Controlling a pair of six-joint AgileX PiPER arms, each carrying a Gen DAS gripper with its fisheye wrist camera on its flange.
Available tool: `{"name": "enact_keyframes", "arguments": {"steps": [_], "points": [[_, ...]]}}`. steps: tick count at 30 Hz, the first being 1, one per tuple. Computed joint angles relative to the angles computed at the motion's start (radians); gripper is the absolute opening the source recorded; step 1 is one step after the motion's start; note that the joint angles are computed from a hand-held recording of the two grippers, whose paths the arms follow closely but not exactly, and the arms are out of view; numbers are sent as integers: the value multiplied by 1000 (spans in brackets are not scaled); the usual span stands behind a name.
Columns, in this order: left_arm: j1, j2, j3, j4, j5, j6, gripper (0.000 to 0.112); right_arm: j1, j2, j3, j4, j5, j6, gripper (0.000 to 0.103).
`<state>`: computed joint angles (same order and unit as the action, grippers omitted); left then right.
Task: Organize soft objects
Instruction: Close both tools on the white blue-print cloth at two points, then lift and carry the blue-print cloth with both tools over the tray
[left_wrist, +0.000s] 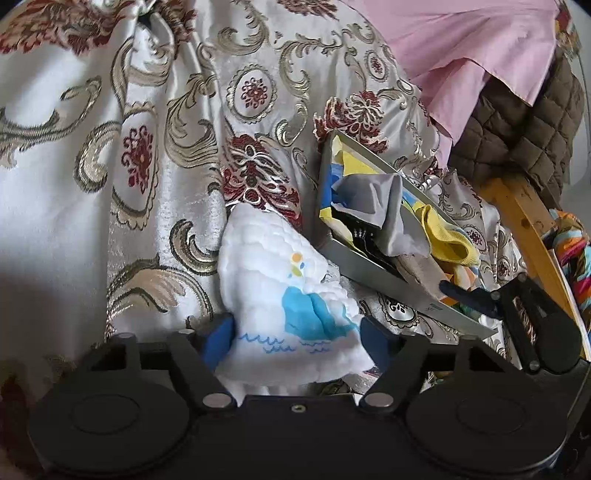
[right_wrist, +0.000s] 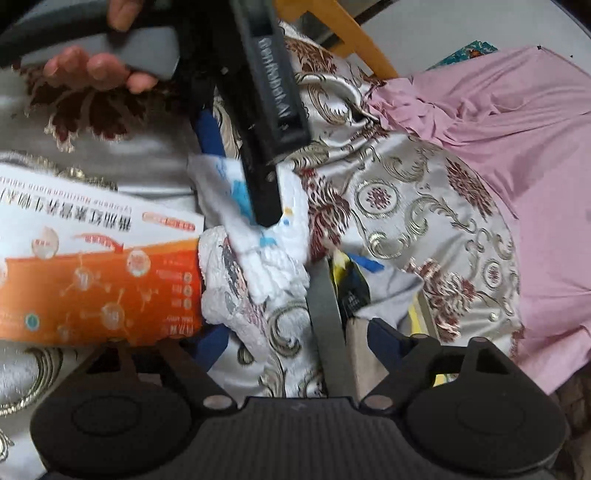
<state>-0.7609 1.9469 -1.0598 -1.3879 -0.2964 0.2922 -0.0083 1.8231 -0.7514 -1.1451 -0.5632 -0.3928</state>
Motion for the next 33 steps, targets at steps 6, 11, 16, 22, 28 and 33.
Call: {"name": "enact_keyframes", "arguments": {"steps": [6,11,16,22,28,33], "points": [[12,4,15,77,13,-106,50,-3,36,-64,-134,-7,176,56],[18,11,10,132,33,-160,29,-20,40,-50,-186,-51,180,33],[6,16,-6,100,19,-106,21,-21,36,-46,-238,-60,183,26],[-10,8,-9,27,-25,-45,18,-18,34,-41,-232,-62,174,22],[-36,0,-27,-62,-81,45,16,-46,25,8,-143,-118,123,18],[-56,-14,-23,-67,-141,37,15,-64,12,24,-148,-129,174,16]]}}
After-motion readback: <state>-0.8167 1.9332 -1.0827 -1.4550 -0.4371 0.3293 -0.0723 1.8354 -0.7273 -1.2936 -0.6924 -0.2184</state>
